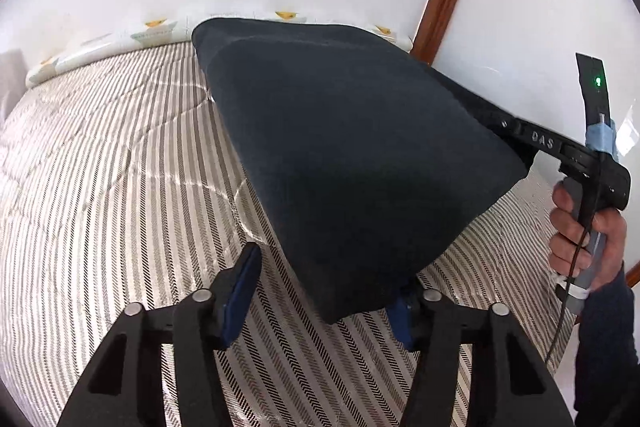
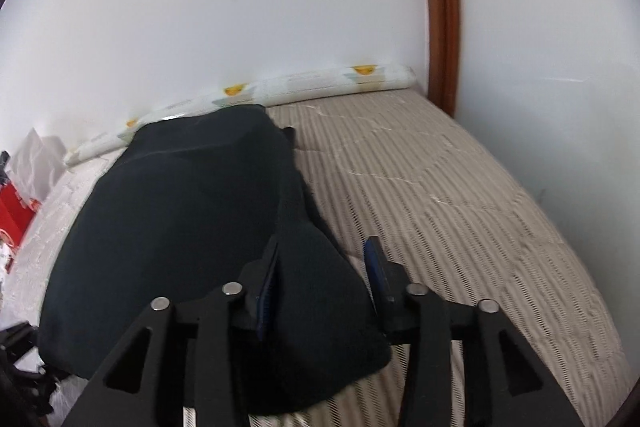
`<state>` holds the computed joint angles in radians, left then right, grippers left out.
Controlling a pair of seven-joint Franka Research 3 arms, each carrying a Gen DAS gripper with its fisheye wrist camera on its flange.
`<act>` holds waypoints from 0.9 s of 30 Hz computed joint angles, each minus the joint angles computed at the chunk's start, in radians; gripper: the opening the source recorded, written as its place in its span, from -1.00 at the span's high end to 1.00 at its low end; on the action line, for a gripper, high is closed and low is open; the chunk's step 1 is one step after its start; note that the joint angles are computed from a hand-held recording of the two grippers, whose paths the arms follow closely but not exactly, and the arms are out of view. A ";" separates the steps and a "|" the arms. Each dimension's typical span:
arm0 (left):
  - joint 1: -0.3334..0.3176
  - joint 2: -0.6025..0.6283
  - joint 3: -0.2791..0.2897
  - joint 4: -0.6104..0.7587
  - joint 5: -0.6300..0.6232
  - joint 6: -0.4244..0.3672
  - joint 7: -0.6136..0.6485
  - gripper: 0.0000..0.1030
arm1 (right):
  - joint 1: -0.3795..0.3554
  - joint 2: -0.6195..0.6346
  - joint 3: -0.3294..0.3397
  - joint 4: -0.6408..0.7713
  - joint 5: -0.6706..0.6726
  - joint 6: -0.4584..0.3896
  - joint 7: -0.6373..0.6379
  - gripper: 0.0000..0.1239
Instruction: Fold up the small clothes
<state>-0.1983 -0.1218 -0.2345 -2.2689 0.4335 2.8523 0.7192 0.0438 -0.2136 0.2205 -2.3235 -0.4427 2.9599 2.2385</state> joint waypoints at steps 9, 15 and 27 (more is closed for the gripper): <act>0.005 -0.001 -0.024 0.037 0.119 -0.080 -0.107 0.62 | 0.109 0.024 -0.067 -0.004 0.224 -0.022 -0.204 0.72; 0.029 -0.086 -0.023 -0.011 0.169 -0.105 -0.209 0.71 | 0.134 0.066 -0.058 0.050 0.246 -0.044 -0.176 0.75; 0.057 -0.382 0.019 -0.276 0.037 -0.140 -0.174 0.73 | 0.284 0.149 -0.065 0.133 0.388 -0.009 -0.278 0.75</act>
<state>-0.1409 -0.5038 -0.2157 -2.5454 0.4708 2.7118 0.5450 0.3282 -0.0649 0.1553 -2.1902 -0.0545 2.9506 1.9600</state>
